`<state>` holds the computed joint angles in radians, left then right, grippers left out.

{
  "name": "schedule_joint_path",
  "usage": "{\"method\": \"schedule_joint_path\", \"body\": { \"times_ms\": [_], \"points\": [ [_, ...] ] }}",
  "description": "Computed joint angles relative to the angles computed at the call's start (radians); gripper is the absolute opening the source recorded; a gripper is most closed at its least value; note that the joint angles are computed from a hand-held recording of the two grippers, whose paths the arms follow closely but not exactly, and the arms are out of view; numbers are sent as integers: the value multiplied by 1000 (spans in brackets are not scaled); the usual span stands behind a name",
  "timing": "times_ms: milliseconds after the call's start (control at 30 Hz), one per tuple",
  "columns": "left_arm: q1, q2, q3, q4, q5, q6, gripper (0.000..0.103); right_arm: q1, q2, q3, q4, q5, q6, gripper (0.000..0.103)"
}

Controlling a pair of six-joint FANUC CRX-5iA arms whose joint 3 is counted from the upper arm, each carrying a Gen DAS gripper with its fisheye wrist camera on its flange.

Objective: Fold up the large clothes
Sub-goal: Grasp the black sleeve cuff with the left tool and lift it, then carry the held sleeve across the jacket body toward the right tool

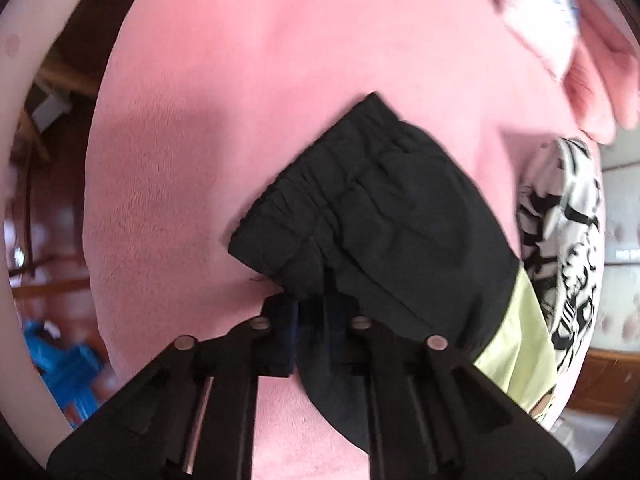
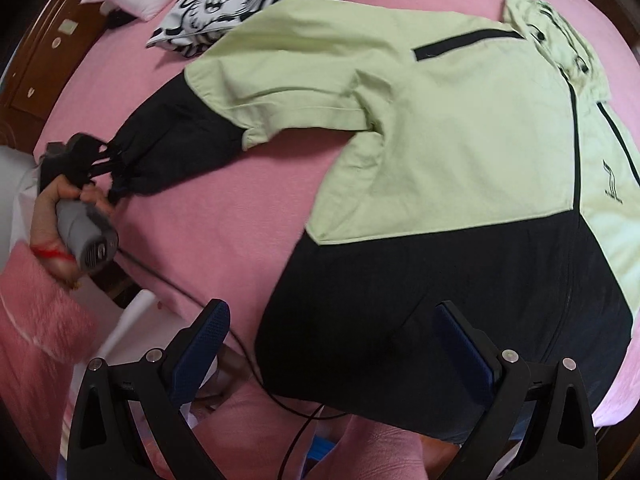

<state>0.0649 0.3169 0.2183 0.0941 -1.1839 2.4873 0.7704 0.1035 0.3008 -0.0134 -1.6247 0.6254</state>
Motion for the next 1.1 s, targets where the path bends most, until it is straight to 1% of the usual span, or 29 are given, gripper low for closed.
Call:
{"method": "schedule_joint_path", "body": {
  "times_ms": [33, 100, 200, 333, 367, 400, 467, 500, 567, 667, 700, 733, 833, 867, 967, 1067, 1100],
  "points": [
    [-1, -13, -14, -2, 27, -3, 5, -1, -14, -19, 4, 12, -16, 103],
    [-4, -32, -24, -12, 56, 1, 4, -4, -37, -48, 9, 30, -34, 103],
    [-28, -69, -16, -69, 107, 16, 4, -12, -76, -88, 11, 51, -54, 103],
    [-98, -108, 54, -166, 166, 40, 4, -40, -145, -152, 1, 94, -51, 103],
    [-122, -104, 101, -189, 157, 49, 4, -48, -156, -162, -6, 95, -47, 103],
    [-134, -114, 119, -200, 158, 42, 4, -63, -168, -165, -21, 87, -37, 103],
    [-172, -130, 163, -221, 179, 22, 4, -93, -198, -177, -36, 84, -26, 103],
    [-192, -134, 183, -233, 188, 14, 4, -105, -221, -192, -33, 96, -25, 103],
    [-244, -155, 232, -274, 182, -7, 4, -128, -268, -221, -16, 118, -24, 103],
    [-334, -130, 344, -333, 165, -18, 4, -178, -319, -248, -4, 128, -20, 103],
    [-366, -121, 374, -337, 182, -29, 4, -197, -336, -260, 1, 137, -16, 103],
    [-387, -110, 399, -339, 183, -30, 4, -220, -360, -275, 11, 152, -13, 103],
    [-456, -70, 461, -309, 234, -53, 4, -258, -413, -311, 55, 193, -1, 103],
    [-474, -59, 484, -307, 231, -68, 4, -271, -423, -316, 67, 201, 11, 103],
    [-548, 34, 621, -276, 204, -146, 4, -317, -453, -334, 127, 222, 61, 103],
    [-600, 150, 759, -202, 179, -200, 4, -359, -489, -360, 163, 244, 77, 103],
    [-623, 199, 825, -195, 148, -209, 4, -380, -496, -363, 163, 246, 83, 103]
  ]
}}
